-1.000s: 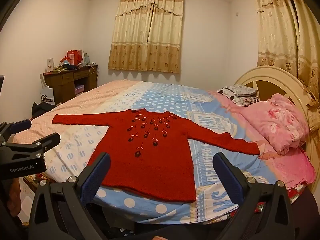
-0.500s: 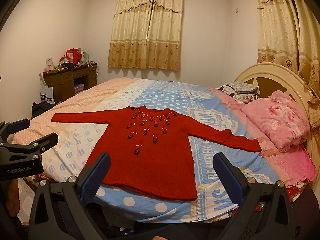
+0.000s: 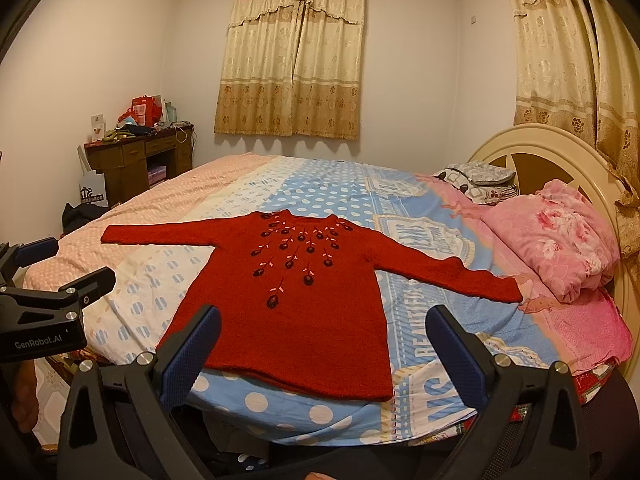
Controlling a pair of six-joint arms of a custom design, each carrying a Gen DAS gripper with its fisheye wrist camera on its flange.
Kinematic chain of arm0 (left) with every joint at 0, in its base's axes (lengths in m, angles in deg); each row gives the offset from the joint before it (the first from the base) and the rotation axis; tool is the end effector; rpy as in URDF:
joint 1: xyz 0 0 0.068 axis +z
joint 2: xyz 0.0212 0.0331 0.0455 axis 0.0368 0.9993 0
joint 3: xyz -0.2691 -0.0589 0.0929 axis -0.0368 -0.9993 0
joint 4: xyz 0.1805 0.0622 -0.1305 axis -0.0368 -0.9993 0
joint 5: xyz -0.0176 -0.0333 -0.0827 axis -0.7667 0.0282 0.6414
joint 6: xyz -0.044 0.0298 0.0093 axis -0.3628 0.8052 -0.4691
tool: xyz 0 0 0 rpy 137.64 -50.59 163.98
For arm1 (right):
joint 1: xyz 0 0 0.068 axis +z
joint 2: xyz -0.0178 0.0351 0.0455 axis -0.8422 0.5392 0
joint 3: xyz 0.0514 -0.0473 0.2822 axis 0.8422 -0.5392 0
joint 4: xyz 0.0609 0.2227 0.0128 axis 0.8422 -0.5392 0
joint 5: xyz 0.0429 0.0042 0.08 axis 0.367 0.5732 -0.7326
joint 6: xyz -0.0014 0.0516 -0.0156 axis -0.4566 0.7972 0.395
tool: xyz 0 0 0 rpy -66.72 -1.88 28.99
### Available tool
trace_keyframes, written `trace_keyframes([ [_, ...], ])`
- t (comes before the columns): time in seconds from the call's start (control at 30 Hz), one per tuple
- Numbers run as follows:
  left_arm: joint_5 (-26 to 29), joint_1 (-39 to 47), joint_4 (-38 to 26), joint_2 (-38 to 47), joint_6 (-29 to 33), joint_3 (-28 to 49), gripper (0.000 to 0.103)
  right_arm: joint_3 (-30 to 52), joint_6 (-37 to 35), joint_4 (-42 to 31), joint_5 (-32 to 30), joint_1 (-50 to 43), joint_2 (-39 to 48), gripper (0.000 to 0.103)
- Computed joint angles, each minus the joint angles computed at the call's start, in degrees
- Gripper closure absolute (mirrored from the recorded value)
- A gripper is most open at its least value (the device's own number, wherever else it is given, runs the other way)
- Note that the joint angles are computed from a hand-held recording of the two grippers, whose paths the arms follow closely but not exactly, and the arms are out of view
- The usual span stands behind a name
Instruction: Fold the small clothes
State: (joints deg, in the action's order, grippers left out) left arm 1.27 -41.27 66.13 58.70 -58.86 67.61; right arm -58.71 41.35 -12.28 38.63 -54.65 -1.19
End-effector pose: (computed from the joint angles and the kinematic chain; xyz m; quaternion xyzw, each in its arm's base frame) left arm 0.1733 -0.1257 0.2095 -0.1378 0.8591 0.1071 0.4811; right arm 0.2269 0.0206 0.1673 -0.1913 0.8253 0.0682 0.5270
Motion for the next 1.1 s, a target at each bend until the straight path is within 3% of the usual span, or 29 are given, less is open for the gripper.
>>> trace_keyframes([
  [1.1, 0.5, 0.5, 0.4, 0.3, 0.4, -0.3, 0.000, 0.1, -0.1, 0.1, 0.2, 0.1, 0.2, 0.001],
])
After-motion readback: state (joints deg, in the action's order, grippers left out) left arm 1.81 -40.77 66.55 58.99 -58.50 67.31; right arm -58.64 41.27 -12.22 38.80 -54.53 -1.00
